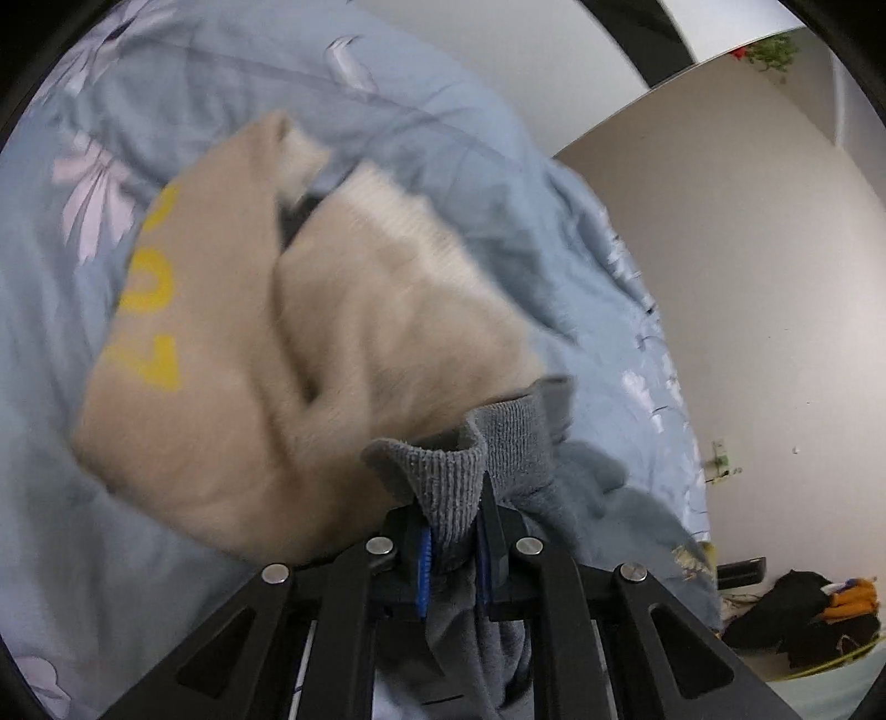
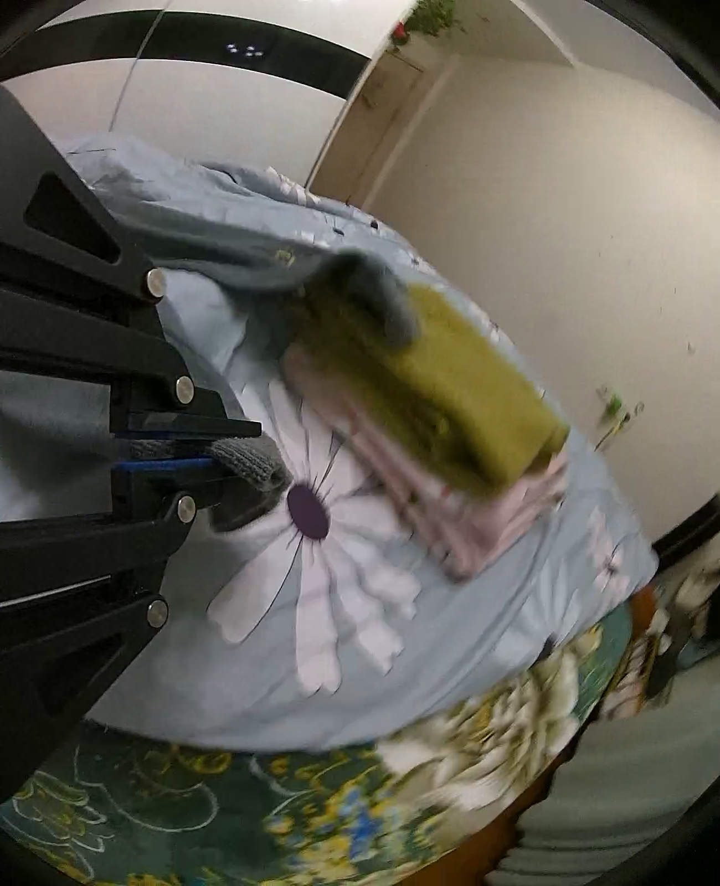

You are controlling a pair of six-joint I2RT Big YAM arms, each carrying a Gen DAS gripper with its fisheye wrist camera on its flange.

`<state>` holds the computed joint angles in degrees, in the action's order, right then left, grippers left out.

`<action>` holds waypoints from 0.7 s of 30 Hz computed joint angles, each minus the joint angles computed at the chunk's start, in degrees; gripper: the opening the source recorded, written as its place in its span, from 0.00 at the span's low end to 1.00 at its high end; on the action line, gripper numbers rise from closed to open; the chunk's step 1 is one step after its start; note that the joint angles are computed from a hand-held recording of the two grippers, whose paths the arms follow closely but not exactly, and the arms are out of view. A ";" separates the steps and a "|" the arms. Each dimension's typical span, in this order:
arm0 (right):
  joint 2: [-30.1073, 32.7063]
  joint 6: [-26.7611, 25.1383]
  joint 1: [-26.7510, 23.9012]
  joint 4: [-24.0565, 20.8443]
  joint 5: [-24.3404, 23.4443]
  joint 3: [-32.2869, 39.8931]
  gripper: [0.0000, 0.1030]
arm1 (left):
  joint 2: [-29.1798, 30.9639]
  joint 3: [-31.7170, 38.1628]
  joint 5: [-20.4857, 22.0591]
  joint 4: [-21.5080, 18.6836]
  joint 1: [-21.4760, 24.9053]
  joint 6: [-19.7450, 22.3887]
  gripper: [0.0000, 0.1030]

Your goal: Fold clothes

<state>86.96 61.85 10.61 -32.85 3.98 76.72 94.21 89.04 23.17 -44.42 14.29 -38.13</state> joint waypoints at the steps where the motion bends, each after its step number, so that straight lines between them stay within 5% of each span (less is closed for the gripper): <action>1: -0.52 -0.39 -0.31 0.87 -0.27 -0.11 0.04 | -0.04 1.21 -0.23 0.20 -0.27 0.22 0.12; 9: -4.52 -8.22 -1.10 4.75 2.85 1.49 0.04 | -2.04 1.80 1.01 -0.60 0.20 3.63 0.13; 15: -3.00 -0.76 -4.25 -1.41 -1.18 -2.65 0.04 | -0.73 -3.99 3.00 -6.20 1.51 3.07 0.13; 21: -0.46 -0.20 -3.99 -4.28 -2.05 -2.16 0.05 | -1.03 -2.75 3.28 -8.41 1.63 9.19 0.17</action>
<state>86.50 61.65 6.62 -37.13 1.92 74.56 93.18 86.29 26.45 -52.83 15.92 -28.94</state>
